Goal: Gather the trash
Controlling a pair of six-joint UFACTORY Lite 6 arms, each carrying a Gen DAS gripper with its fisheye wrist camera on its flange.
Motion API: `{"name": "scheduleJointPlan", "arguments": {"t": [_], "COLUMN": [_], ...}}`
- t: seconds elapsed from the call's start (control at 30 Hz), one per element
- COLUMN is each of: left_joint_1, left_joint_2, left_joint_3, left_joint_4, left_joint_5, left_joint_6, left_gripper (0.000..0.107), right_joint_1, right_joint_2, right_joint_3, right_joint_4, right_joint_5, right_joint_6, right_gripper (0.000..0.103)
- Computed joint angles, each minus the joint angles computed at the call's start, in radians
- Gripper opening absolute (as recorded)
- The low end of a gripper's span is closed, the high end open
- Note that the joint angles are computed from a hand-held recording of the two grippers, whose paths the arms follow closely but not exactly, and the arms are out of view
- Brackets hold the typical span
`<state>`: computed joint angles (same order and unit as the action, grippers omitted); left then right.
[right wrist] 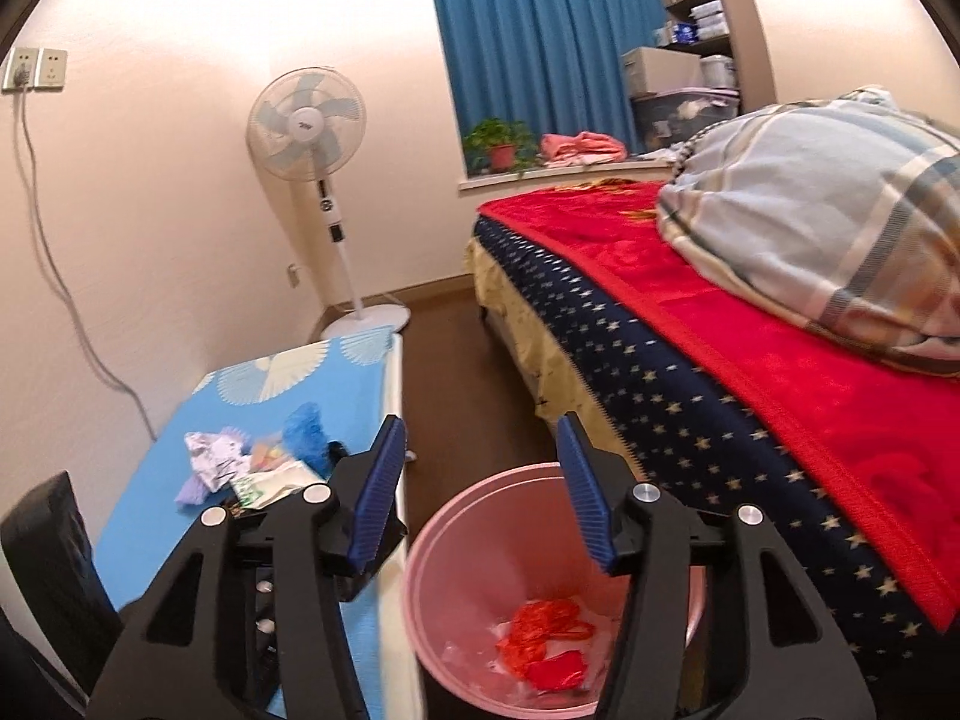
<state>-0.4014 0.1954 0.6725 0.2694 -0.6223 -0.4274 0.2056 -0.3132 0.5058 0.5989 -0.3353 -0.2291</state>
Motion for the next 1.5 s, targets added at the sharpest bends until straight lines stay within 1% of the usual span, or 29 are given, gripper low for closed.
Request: {"name": "scheduleJointPlan", "arguments": {"t": [0.13,0.23,0.37,0.53,0.83,0.93,1.13,1.3,1.5], "left_joint_1": [-0.037,-0.044,-0.024,0.024,0.166,0.223,0.329,0.406,0.455], "left_joint_2": [0.078,0.12,0.116,0.079,0.007,-0.017,-0.019,0.01,0.058], "left_joint_3": [0.061,0.089,0.075,0.03,-0.053,-0.08,-0.097,-0.089,-0.064], "left_joint_4": [0.041,0.029,0.009,-0.022,-0.016,-0.045,-0.103,-0.129,-0.141], "left_joint_5": [-0.01,0.0,-0.001,-0.002,-0.001,-0.002,-0.001,-0.005,-0.013], "left_joint_6": [-0.054,-0.053,-0.038,-0.013,0.011,0.047,0.107,0.136,0.16], "left_gripper": [0.004,0.025,0.025,0.025,0.025,0.025,0.025,0.025,0.025], "right_joint_1": [-0.029,-0.046,-0.049,-0.012,0.045,0.075,0.115,0.158,0.195], "right_joint_2": [-0.017,-0.021,-0.005,0.023,0.112,0.181,0.335,0.474,0.636], "right_joint_3": [-0.013,-0.021,-0.015,-0.005,0.025,0.055,0.142,0.233,0.358], "right_joint_4": [0.021,0.014,-0.006,-0.015,-0.15,-0.236,-0.391,-0.466,-0.585], "right_joint_5": [-0.004,-0.01,-0.015,-0.038,-0.089,-0.121,-0.171,-0.209,-0.229], "right_joint_6": [-0.023,-0.008,0.023,0.041,0.202,0.3,0.469,0.567,0.686], "right_gripper": [0.054,0.054,0.054,0.054,0.054,0.05,0.039,0.034,0.034]}}
